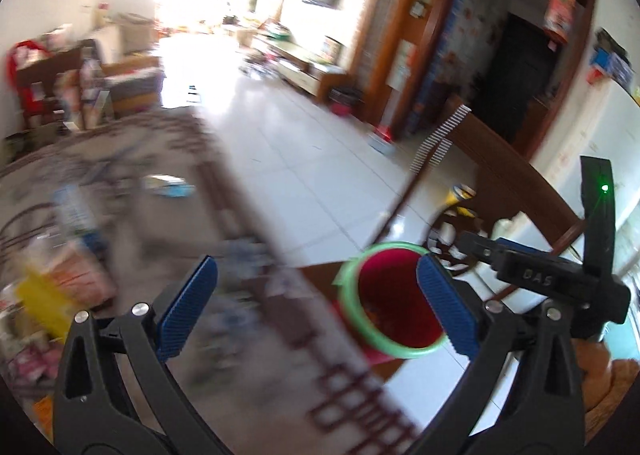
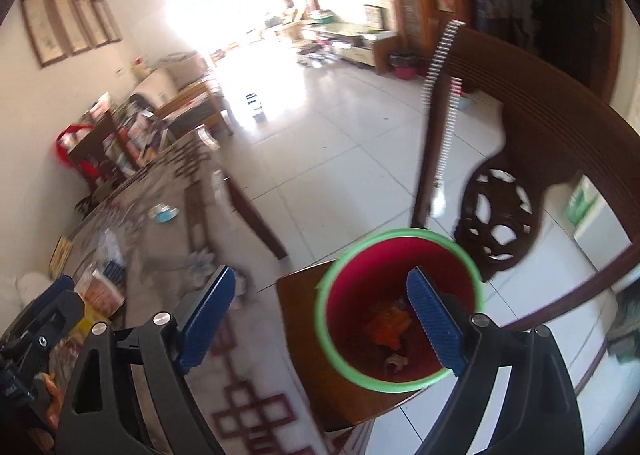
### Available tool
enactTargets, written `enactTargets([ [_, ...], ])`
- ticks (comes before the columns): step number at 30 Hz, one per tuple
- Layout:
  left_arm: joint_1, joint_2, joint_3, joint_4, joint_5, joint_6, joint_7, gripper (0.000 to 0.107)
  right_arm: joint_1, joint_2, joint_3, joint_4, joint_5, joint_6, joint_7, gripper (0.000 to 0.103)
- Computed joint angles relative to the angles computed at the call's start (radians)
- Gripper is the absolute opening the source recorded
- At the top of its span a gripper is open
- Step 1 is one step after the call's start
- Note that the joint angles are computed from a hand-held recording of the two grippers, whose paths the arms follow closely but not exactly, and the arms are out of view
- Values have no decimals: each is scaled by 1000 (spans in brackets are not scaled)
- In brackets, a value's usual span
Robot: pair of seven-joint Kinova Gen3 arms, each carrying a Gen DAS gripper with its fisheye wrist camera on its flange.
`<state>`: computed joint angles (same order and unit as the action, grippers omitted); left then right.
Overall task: Collect trash
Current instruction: 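Open both tools to drop the bag and box into the bucket, then grasp the white milk carton with the left tool while the right tool grasps the yellow iced-tea carton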
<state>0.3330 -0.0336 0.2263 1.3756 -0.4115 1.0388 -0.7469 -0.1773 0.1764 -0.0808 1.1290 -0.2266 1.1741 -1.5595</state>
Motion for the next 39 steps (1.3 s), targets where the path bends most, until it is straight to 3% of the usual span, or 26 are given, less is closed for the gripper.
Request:
enactTargets([
  [3, -38, -99, 0, 76, -36, 61, 62, 98, -53, 1, -40, -2, -5, 25, 23, 88],
  [6, -102, -195, -25, 138, 9, 138, 75, 98, -106, 6, -70, 2, -27, 52, 40, 89],
  [14, -258, -420, -177, 287, 159, 370, 30, 98, -305, 75, -162, -12, -101, 186, 42, 89],
  [19, -304, -493, -233, 409, 227, 477, -48, 80, -432, 96, -184, -12, -77, 189, 9, 89],
  [24, -328, -524, -315, 513, 300, 482, -153, 65, -506, 104, -183, -28, -46, 178, -50, 89],
  [26, -343, -545, -341, 526, 302, 478, -197, 54, -531, 100, -184, -18, -29, 170, -77, 89],
  [27, -350, -546, -351, 527, 303, 479, -220, 37, -546, 101, -185, -15, -19, 168, -94, 89],
  [32, -402, -586, -423, 539, 308, 468, -311, 36, -630, 139, -186, -55, 64, 187, -160, 89],
  [39, -462, -611, -458, 501, 308, 446, -438, 36, -782, 261, -169, -170, 195, 252, -199, 89],
])
